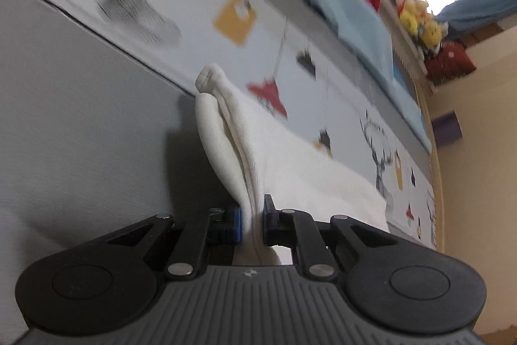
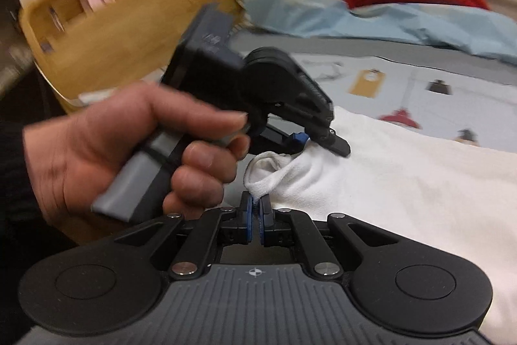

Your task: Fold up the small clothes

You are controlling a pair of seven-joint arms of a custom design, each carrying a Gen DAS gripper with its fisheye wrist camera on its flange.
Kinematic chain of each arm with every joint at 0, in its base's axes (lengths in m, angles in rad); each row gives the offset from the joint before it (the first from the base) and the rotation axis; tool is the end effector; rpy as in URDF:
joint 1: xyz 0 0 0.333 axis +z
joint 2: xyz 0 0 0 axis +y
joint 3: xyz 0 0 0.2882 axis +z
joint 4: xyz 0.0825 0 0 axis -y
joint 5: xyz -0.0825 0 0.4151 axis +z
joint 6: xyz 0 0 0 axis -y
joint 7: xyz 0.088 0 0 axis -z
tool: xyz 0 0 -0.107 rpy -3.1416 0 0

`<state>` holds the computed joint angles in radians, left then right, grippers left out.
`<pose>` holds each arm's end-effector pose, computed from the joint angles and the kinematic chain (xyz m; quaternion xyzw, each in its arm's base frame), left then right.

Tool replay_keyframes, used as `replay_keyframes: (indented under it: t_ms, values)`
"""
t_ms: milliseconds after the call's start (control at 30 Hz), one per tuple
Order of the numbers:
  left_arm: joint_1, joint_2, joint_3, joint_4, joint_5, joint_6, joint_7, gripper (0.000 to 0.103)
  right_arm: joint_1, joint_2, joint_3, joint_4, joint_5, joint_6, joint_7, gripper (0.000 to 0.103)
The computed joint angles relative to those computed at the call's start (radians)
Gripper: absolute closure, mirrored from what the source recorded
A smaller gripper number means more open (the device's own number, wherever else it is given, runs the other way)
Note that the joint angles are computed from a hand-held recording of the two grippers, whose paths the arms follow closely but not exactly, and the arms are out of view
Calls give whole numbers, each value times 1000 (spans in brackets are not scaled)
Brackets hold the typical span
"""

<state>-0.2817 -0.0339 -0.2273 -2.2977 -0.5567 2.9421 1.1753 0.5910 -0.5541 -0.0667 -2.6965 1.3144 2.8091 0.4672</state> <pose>0.5180 -0.2501 0.3862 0.7793 -0.5207 0.3477 0.0250 0.3936 0.1757 0.4042 -0.7574 0.4599 -0.0322 0.4624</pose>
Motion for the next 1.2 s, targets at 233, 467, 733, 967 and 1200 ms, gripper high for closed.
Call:
replay_keyframes:
  t_ms: [233,467,733,967,1200]
  values:
    - [22,-97,-50,-56,308,64,-294,91,-53,-125,-23,-58,27,-55,56,100]
    - [-69,132,-48,196,742,164,-628,91,-231,-357,-96,-200,-216,-55,248,100]
    - [-226,444,-28,561,808,192,-610,92,-570,-438,-89,-282,-522,-70,512,100]
    - [-139,470,-151,572,685,181,-428,76,-907,-256,176,-234,-864,-187,910,103]
    - [40,399,-317,472,525,-3,-154,76,-692,-161,-88,-213,-752,-34,846,85]
